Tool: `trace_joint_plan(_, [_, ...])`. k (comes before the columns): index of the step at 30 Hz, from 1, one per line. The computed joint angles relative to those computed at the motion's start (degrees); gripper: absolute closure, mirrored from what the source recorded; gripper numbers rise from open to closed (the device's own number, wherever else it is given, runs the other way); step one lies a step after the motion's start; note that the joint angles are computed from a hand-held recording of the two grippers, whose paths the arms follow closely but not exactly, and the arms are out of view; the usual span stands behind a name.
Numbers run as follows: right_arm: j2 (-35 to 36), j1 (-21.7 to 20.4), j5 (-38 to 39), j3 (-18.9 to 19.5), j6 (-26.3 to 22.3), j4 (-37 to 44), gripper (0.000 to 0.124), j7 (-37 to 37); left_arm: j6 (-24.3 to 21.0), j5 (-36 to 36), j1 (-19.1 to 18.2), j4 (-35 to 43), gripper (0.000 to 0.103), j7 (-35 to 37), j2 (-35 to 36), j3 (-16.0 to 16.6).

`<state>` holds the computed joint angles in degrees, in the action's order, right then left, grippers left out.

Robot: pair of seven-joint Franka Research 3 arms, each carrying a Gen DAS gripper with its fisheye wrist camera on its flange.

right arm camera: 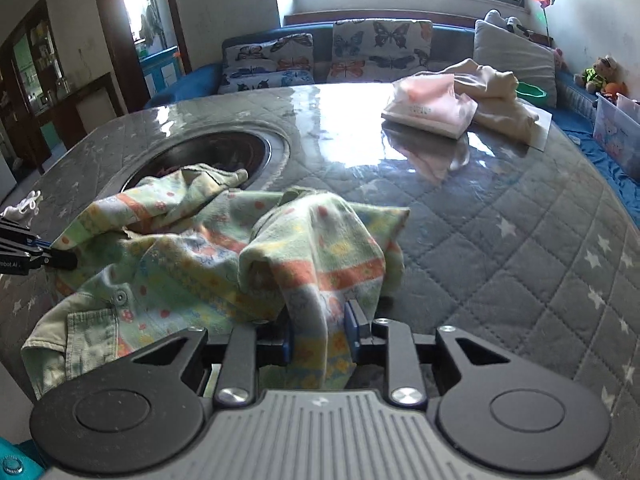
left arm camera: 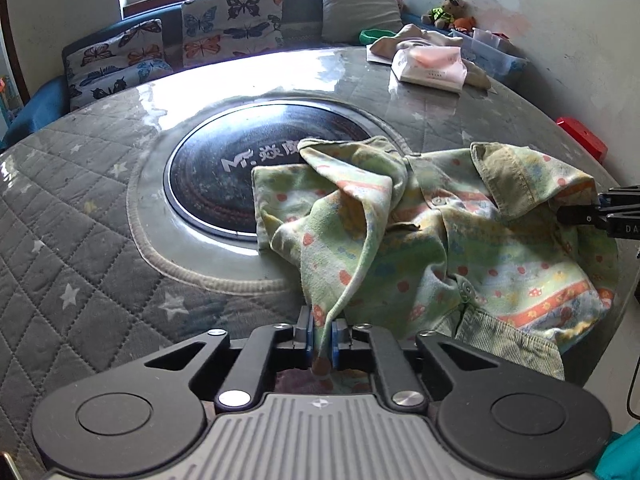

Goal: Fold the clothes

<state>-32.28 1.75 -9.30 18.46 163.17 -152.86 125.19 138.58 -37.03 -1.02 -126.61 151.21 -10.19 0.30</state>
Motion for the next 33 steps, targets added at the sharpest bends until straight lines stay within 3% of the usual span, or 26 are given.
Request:
trace_joint_plan(7, [-1.7, 1.3, -1.1, -0.8, -4.2, 0.2, 0.112, -2.3, -2.6, 1.1, 0.4, -1.5, 0.096, 2.3, -1.9, 1.0])
trace_joint_plan(14, [-2.6, 3.3, 0.3, -3.1, -7.4, 0.2, 0.108, -5.0, -6.2, 3.1, 1.5, -2.6, 0.095, 1.8, -3.3, 2.1])
trace_joint_plan(19, [-4.5, 4.4, 1.3, -4.1, -7.6, 0.3, 0.097, -7.8, -5.8, 3.2, 1.0, -2.5, 0.085, 2.9, -4.1, 2.2])
trace_joint_plan(23, [-6.8, 4.1, 1.1, -3.5, -7.5, 0.4, 0.088, -9.9, -6.0, 2.2, 0.4, -2.3, 0.052, 5.4, -5.1, 2.7])
trace_joint_plan(27, [-6.2, 2.1, -0.2, -1.4, -5.6, 1.5, 0.088, -10.1, -4.8, 0.6, -0.3, -1.7, 0.050, 6.1, -5.6, 3.0])
trace_joint_plan(33, [1.2, 1.2, -0.7, -0.3, -0.6, 4.4, 0.086, -10.4, -3.2, -2.9, -1.2, 1.1, 0.050, 4.0, -3.4, 2.3])
